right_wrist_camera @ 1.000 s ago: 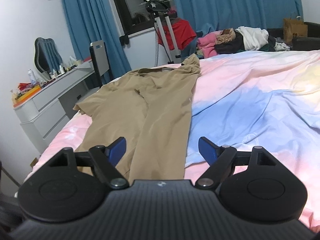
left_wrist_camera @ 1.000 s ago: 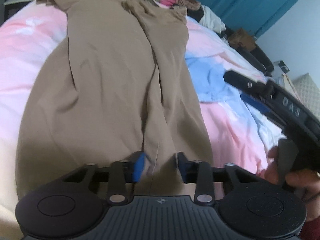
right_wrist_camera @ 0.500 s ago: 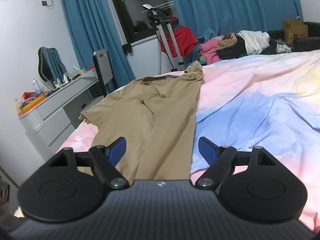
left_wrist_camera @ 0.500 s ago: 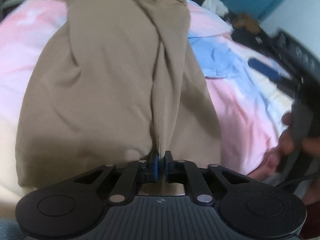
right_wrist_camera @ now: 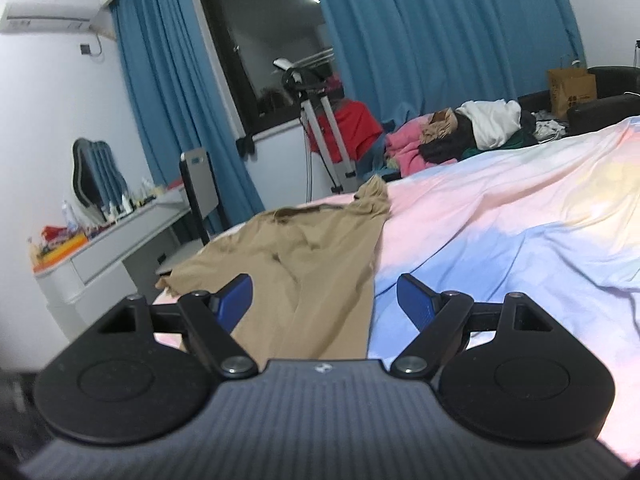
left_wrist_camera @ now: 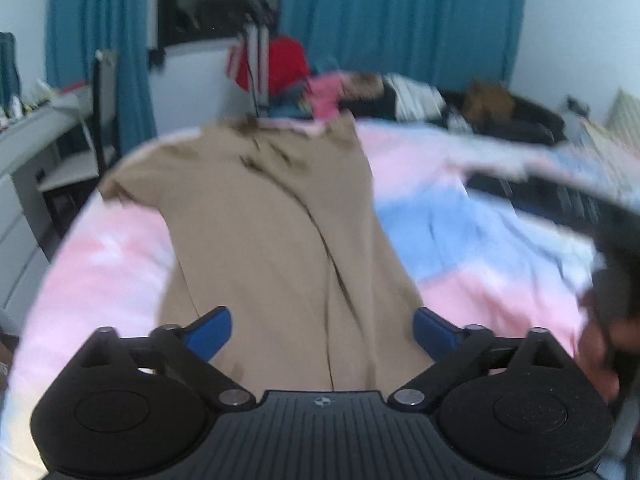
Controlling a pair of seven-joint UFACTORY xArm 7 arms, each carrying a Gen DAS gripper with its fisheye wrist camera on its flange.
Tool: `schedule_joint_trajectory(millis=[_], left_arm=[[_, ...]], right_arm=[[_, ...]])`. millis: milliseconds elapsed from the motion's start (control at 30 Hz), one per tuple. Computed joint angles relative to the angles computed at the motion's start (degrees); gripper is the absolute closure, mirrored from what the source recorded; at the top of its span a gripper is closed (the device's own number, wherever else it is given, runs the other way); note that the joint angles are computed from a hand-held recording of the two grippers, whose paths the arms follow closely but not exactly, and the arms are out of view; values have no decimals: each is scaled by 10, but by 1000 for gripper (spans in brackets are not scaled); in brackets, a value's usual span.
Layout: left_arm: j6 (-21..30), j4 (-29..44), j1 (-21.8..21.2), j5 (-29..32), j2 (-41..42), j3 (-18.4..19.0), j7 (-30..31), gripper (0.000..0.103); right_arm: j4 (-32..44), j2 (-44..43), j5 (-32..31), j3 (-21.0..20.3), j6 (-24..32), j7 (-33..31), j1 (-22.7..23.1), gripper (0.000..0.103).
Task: Fold clothes
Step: 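Grasp the T-shirt hem with the right gripper and lift it toward the collar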
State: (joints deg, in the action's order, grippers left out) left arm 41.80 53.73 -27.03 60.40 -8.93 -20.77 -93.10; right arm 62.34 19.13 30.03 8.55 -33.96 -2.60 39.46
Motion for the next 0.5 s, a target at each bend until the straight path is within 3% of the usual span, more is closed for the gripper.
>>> schedule_joint_trajectory(millis=[133,333,433,500], left_arm=[[9,29,11,14,-7,6,27,0],[-50,12,34,62,-6,20,-31,0],[-40,-21,43,61,-31,17,-46,0],[-27,-46,53,65,-55,15,-59,0]], right_arm=[[-9,-11,-2,-5,5,-17,-2,22],[4,-15,-60,5,54,13,-28,22],[48,0,-68,-16,95,-13,-6,22],[104,24,-51,-56,128,-47,38,22]])
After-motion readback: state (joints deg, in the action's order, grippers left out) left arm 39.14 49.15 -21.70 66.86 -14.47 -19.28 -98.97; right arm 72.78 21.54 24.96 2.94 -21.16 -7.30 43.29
